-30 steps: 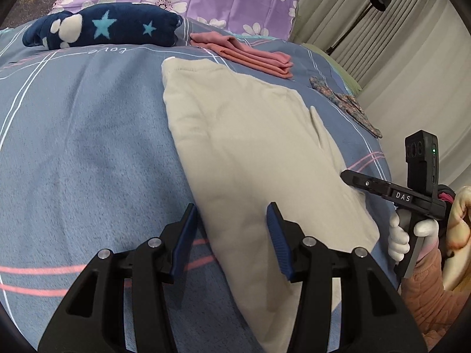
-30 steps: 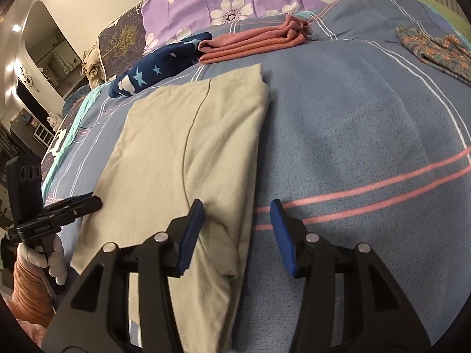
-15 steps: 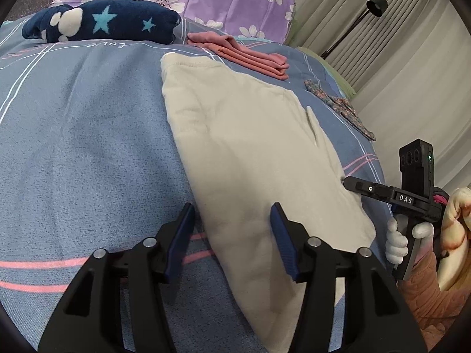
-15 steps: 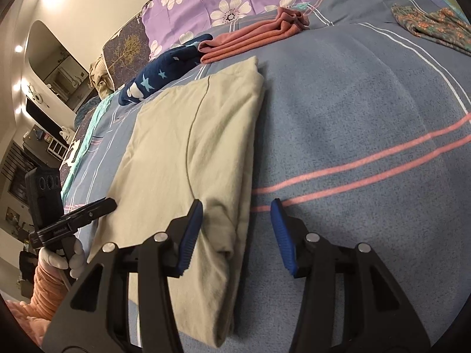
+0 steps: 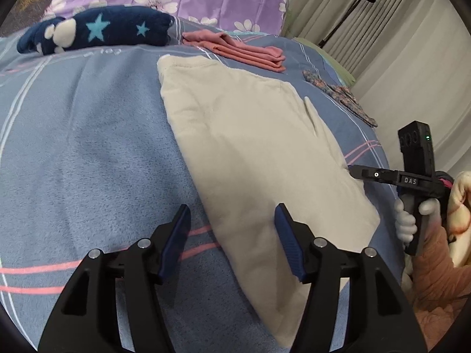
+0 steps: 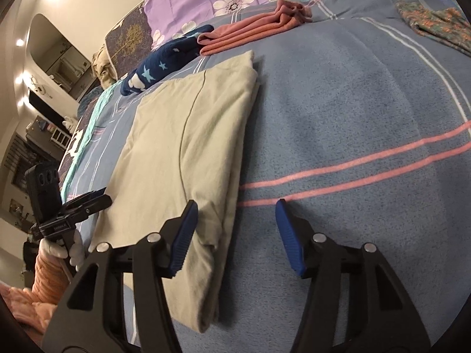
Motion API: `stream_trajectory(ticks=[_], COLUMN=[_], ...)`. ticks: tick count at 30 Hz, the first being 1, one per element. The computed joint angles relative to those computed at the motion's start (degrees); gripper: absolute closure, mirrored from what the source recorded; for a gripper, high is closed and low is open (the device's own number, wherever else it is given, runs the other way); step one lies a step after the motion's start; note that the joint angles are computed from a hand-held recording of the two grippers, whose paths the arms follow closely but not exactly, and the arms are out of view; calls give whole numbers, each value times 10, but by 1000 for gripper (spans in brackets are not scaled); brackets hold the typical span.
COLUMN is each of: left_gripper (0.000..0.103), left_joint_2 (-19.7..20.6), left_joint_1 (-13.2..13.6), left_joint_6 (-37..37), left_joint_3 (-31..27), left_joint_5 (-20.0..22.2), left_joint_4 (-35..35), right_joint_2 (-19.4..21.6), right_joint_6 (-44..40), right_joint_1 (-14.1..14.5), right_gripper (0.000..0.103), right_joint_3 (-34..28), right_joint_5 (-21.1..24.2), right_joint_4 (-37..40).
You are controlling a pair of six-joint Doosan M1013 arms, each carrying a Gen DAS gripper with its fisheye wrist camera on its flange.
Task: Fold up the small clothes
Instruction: 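Move both open grippers to the edge of the folded beige shirt, then grasp the folded shirt edge with both grippers and lift it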
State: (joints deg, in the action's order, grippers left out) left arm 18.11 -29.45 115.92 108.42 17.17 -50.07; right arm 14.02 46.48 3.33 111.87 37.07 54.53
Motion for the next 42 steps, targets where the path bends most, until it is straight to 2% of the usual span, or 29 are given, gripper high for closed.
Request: stream_trajectory(ticks=[4, 6, 11, 15, 19, 20, 22, 23, 24, 25, 26, 30, 32, 37, 40, 42], left_gripper=[42, 44, 55, 61, 66, 67, 71, 72, 75, 76, 76, 77, 77, 78, 78, 78], left_joint_2=[22, 32, 53, 65, 68, 67, 62, 57, 53, 49, 43, 24, 16, 13, 23, 32], left_joint_1=[18, 24, 37, 39, 33, 29, 22, 15, 9, 4, -3, -19, -23, -27, -25, -20], left_joint_6=[108, 137, 140, 118, 101, 89, 53, 14, -24, -56, -92, -177, -196, -259, -286, -289], left_joint_3=[-21, -31, -57, -76, -83, -82, -81, -81, -82, -81, -80, -79, -84, -121, -160, -186], left_joint_5=[39, 56, 88, 90, 67, 57, 39, 25, 14, 5, -7, -39, -49, -55, -40, -32], left_joint_4=[-113, -145, -158, -137, -114, -99, -49, 1, 51, 93, 142, 264, 299, 401, 462, 473], right_joint_2=[27, 42, 87, 107, 101, 98, 88, 82, 76, 65, 59, 28, 13, -9, -12, -13], right_joint_6=[-36, -53, -86, -77, -63, -61, -50, -47, -48, -47, -52, -113, -145, -199, -190, -184], right_joint_1=[-6, -8, -14, -6, 10, 13, 22, 28, 33, 40, 43, 51, 56, 50, 50, 49], right_gripper=[45, 45, 47, 54, 60, 61, 70, 73, 83, 84, 84, 85, 85, 85, 85, 85], right_joint_3=[-25, -40, -87, -113, -116, -113, -107, -103, -99, -93, -89, -69, -61, -62, -85, -101], right_joint_5=[41, 64, 137, 144, 106, 95, 65, 50, 32, 6, -6, -45, -73, -101, -121, -133], right_joint_4=[29, 46, 88, 91, 61, 55, 34, 27, 22, 13, 14, 57, 77, 134, 117, 100])
